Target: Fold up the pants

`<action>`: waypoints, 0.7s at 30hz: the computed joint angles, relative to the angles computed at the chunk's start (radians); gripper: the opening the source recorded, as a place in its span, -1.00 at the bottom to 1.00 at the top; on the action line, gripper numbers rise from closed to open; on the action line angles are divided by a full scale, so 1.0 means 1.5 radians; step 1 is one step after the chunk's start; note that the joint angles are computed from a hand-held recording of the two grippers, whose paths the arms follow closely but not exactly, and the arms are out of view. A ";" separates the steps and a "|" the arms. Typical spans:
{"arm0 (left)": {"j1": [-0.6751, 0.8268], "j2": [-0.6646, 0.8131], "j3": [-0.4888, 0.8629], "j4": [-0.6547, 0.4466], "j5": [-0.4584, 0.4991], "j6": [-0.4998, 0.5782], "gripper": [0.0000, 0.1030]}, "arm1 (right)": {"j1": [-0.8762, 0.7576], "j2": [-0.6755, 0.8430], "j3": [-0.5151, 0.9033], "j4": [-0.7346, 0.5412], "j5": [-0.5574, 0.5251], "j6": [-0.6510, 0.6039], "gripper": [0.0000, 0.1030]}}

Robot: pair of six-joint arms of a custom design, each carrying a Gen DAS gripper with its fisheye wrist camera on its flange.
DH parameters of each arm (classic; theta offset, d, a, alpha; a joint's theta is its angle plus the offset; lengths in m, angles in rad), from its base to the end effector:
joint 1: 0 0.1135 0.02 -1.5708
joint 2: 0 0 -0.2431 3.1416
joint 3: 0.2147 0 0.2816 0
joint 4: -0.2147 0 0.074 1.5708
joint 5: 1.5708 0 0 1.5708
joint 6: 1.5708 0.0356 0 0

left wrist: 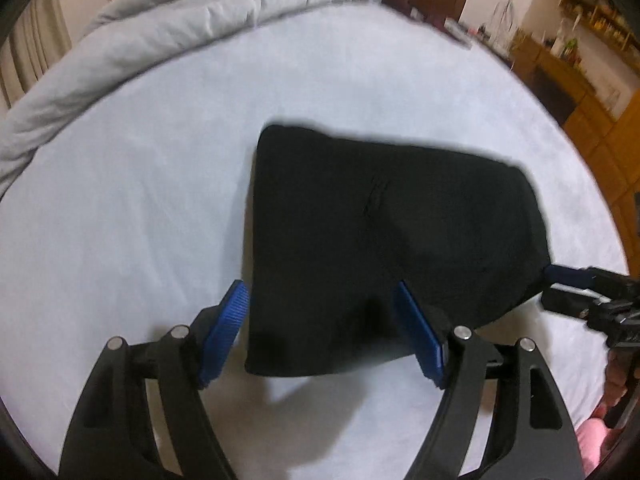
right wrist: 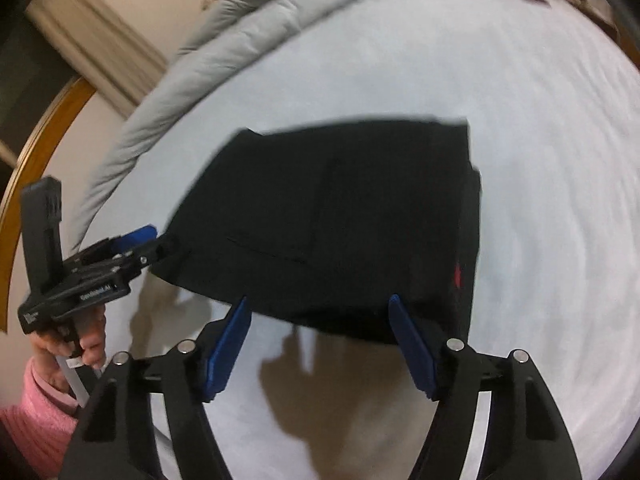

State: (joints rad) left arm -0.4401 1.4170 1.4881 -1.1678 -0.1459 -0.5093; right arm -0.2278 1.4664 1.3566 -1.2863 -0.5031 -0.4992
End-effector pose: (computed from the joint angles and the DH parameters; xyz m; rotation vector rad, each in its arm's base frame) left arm 0.2762 -0.1243 0.3359 -0.1385 2.6491 -0.1205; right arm 0.2893 -0.0495 0.2812 -0.4327 2.7121 0.5740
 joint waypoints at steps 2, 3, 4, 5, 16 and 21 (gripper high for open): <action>0.015 0.011 -0.027 0.004 0.034 -0.002 0.49 | -0.018 0.013 -0.013 0.012 0.015 -0.005 0.34; 0.027 0.004 -0.051 0.021 0.059 -0.014 0.49 | -0.024 0.021 -0.014 0.010 0.005 -0.005 0.34; 0.033 -0.003 -0.065 0.031 0.072 -0.025 0.52 | -0.035 0.032 -0.010 0.006 -0.013 -0.002 0.34; 0.042 -0.012 -0.078 0.041 0.085 -0.035 0.55 | -0.041 0.033 -0.009 0.001 -0.020 -0.006 0.34; -0.027 -0.005 0.022 -0.096 -0.002 -0.071 0.76 | -0.009 -0.115 -0.067 0.002 0.112 0.102 0.91; -0.042 -0.021 0.018 -0.121 0.004 -0.090 0.76 | 0.011 -0.146 -0.104 -0.012 0.158 0.119 0.92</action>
State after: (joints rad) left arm -0.5038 1.3850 1.5155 -1.3493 -0.1394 -0.6436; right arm -0.2117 1.2476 1.2000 -1.3049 -0.2656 -0.3203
